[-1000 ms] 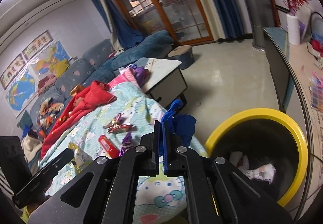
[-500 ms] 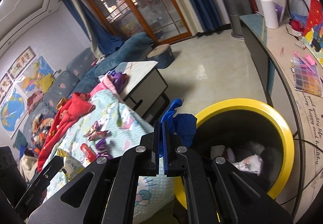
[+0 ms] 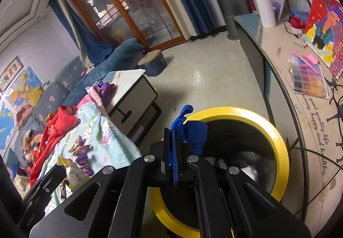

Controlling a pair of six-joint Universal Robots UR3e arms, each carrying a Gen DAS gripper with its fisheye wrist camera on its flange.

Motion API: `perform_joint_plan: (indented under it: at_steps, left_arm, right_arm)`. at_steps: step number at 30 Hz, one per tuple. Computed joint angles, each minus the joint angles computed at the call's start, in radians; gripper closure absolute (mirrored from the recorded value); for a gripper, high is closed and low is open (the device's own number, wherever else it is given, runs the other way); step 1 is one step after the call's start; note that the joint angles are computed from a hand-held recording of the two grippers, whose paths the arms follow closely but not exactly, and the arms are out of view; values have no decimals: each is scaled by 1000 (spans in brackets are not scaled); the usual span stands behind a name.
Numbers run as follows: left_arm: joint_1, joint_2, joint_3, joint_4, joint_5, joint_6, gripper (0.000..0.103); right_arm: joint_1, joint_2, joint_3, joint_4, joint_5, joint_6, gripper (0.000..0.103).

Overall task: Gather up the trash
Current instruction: 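Carry the snack bag and blue bag over the yellow bin with both grippers, then open both grippers over the yellow bin to drop the bags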

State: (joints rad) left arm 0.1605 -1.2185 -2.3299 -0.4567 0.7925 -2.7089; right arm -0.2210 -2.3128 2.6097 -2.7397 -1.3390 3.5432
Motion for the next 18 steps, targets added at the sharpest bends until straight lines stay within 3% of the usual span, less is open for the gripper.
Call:
perform_joint_plan:
  at_steps: [4,10,18]
  left_arm:
    - [-94,-104,29,107,65,-57,90]
    - [-204,-244,74,226,143,-103,89]
    - [-256,-359,142,238,152,-132,89]
  right_arm:
    - [-114,-117,30,122,82,-55,100]
    - [-336,-360,49,433,242,-204,100]
    - [-403,-408,52,552,278,-277,99]
